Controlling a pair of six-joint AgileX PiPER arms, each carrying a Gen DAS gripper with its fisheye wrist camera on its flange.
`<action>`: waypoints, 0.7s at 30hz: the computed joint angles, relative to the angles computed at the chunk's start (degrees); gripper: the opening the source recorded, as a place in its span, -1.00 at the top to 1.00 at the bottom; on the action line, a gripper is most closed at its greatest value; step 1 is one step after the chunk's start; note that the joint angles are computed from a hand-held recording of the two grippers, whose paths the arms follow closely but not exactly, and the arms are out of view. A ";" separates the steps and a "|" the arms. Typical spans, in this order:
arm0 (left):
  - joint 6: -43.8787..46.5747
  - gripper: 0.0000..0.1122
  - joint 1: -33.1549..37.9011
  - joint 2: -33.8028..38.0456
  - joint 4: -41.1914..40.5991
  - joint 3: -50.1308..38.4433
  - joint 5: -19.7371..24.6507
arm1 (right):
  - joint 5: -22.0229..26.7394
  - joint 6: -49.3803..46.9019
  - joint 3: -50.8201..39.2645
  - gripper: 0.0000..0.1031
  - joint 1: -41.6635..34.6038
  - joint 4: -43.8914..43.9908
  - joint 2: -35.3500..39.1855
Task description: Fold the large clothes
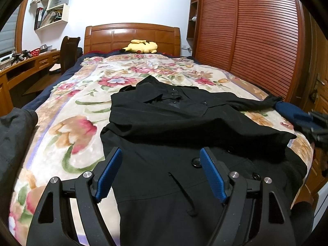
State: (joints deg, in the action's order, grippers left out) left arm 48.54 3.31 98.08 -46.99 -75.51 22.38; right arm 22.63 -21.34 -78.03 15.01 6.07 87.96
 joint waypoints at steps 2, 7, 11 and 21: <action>0.65 -0.40 0.15 -0.04 -0.53 0.00 0.20 | 0.03 4.13 -2.77 0.03 -0.39 -3.45 1.35; 1.43 -0.40 0.02 0.40 -0.92 0.05 -0.10 | 7.17 15.79 -14.48 0.03 -1.22 -8.79 9.89; 0.62 -0.40 -0.23 0.67 -0.55 -0.28 -0.04 | 11.88 15.43 -19.12 0.03 -1.71 -5.12 13.90; -2.68 -0.40 -3.54 2.04 1.06 -2.36 -0.52 | 18.85 14.11 -17.43 -0.23 0.47 -8.36 13.52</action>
State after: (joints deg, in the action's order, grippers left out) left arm 45.86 -0.23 100.13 -45.93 -77.87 21.86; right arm 41.48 -7.24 -95.47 15.48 -2.29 101.48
